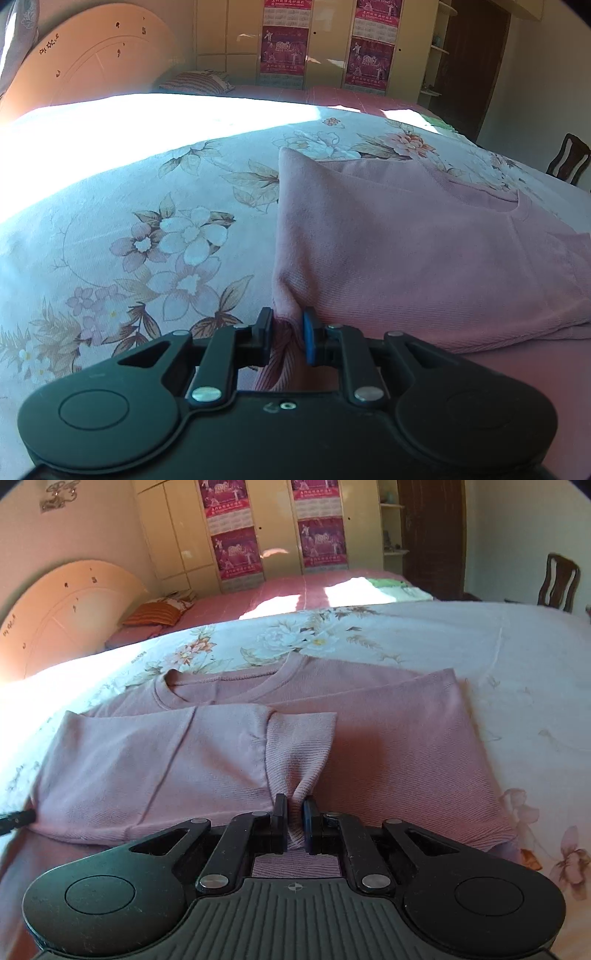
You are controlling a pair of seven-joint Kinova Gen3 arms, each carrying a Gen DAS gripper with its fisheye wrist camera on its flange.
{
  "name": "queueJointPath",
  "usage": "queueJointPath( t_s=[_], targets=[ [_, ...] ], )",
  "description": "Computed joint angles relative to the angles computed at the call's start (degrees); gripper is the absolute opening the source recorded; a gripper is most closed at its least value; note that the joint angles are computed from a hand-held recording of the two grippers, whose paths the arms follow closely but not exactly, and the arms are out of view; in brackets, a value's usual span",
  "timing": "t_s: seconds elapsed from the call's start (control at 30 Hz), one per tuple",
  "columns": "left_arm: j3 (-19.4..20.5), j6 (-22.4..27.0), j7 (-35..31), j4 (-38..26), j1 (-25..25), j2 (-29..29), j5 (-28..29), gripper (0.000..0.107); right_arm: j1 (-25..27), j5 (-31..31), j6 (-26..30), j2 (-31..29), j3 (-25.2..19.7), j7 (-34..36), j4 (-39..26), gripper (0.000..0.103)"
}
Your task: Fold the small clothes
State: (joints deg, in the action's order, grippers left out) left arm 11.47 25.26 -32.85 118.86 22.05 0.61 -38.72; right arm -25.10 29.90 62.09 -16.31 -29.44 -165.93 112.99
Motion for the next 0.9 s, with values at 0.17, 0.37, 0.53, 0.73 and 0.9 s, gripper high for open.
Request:
queueJointPath(
  t_s=[0.17,0.37,0.53,0.73,0.9],
  targets=[
    [-0.36,0.84,-4.58,-1.71,-1.08,-1.32,5.04,0.031,-3.03,-0.74,-4.25,-4.21,5.39,-3.2,2.68,0.005],
    [-0.24,-1.24,-2.37,-5.09,-1.79,1.82,0.92,0.049,6.97,-5.9,-12.61,-3.74,5.97,4.23,2.05,0.053],
    [-4.53,-1.68,3.98,-8.85,3.01,7.86,-5.78,0.045,9.58,-8.3,-18.0,0.72,8.58,5.79,2.29,0.048],
    [-8.78,-0.81,3.97,-12.28,6.54,12.44,-6.15,0.051,9.16,-1.56,-14.9,3.04,4.67,6.24,0.79,0.007],
    [-12.01,-1.02,5.35,-11.61,9.64,12.29,-8.44,0.056,7.16,2.24,-11.92,3.12,4.58,1.99,2.52,0.007]
  ],
)
